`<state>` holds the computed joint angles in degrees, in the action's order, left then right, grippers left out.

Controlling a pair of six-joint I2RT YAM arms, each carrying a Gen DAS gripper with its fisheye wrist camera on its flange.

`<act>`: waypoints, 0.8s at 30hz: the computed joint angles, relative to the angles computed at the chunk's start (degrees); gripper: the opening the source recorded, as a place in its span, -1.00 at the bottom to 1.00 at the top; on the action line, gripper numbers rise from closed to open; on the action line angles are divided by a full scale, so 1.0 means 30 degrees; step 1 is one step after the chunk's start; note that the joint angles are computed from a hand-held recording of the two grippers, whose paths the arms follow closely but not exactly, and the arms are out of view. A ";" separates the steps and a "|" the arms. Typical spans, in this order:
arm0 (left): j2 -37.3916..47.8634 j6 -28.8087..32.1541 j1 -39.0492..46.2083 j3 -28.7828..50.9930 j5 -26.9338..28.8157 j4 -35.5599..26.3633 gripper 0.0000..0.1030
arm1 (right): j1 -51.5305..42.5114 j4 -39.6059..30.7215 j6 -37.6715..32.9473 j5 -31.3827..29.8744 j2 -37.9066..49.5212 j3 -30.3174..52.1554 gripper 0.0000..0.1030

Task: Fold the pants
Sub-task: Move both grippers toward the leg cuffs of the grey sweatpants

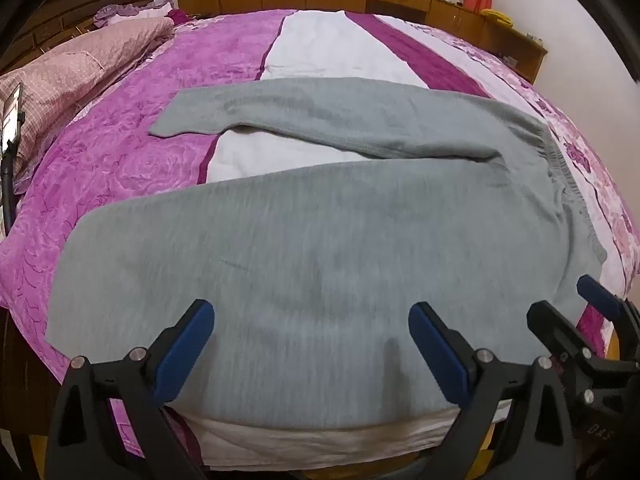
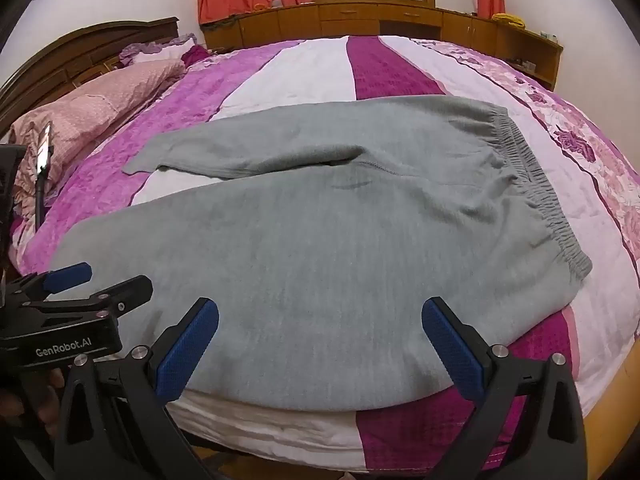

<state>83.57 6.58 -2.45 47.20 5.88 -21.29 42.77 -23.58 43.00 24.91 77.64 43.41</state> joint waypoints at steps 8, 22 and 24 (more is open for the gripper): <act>0.0149 -0.0075 -0.0430 0.0037 -0.0344 0.0083 0.94 | -0.0034 -0.0183 0.0113 -0.0157 0.0053 0.0118 0.91; -0.0331 0.0037 -0.0133 -0.0062 -0.0084 -0.0342 0.94 | 0.0097 -0.0161 0.0047 0.0005 -0.0336 0.0021 0.91; -0.0267 -0.0012 -0.0094 -0.0043 -0.0097 -0.0394 0.94 | 0.0088 -0.0260 0.0110 -0.0032 -0.0297 0.0095 0.91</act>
